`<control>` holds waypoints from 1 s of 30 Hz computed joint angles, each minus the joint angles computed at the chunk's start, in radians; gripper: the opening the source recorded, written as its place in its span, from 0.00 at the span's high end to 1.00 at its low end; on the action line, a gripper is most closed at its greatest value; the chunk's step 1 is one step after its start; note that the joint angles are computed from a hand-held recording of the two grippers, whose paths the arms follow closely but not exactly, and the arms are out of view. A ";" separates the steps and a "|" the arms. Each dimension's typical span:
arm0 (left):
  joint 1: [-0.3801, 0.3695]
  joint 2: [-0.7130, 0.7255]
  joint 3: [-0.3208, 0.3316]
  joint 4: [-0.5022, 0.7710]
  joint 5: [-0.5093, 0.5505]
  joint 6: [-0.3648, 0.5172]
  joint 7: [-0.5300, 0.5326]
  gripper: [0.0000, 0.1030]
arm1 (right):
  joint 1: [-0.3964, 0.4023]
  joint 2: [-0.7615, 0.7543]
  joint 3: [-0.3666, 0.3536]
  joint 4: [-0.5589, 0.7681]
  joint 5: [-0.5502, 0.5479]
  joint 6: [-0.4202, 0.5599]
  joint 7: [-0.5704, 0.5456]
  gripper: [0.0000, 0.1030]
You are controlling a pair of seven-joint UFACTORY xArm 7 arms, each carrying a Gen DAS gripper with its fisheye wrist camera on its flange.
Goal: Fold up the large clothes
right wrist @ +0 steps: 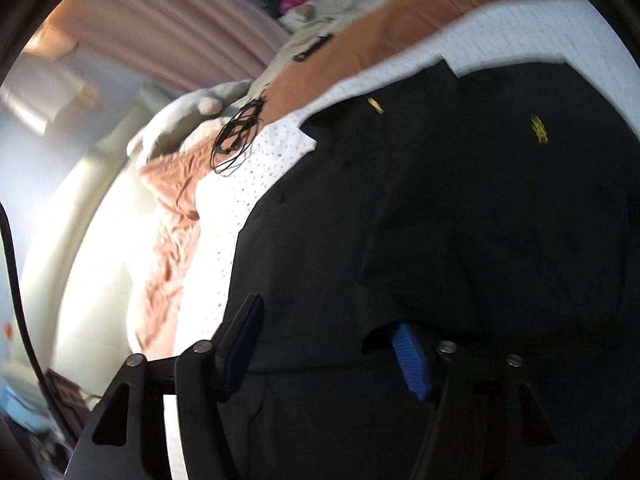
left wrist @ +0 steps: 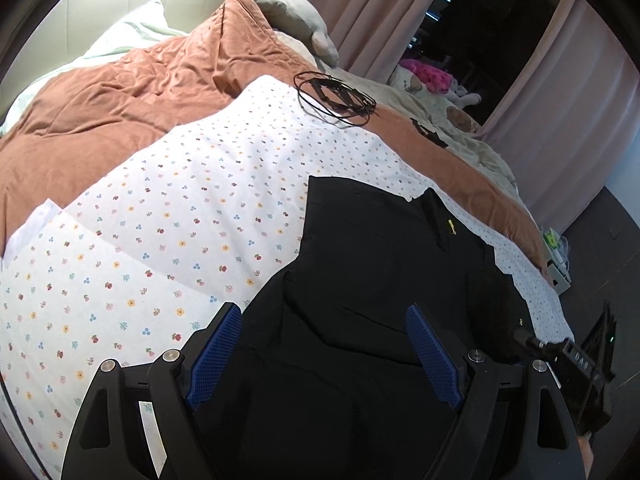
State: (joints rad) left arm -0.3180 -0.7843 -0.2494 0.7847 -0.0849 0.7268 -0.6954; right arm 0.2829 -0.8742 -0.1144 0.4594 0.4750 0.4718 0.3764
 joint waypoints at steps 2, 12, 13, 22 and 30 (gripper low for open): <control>0.002 0.006 -0.006 0.005 0.007 0.006 0.002 0.17 | -0.019 -0.056 -0.010 -0.041 0.017 0.055 0.043 0.32; -0.002 0.045 -0.053 0.028 0.051 0.016 0.000 0.17 | -0.339 -0.423 -0.070 -0.236 -0.086 0.269 0.214 0.29; -0.002 0.050 -0.056 0.030 0.055 0.020 -0.003 0.17 | -0.356 -0.432 -0.079 -0.246 -0.091 0.275 0.217 0.29; -0.005 0.043 -0.040 0.019 0.063 0.033 -0.021 0.17 | -0.384 -0.387 -0.076 -0.278 -0.103 0.173 0.194 0.57; 0.003 -0.022 -0.004 -0.011 0.053 0.065 -0.006 0.17 | -0.352 -0.402 -0.010 -0.223 -0.147 0.140 0.195 0.88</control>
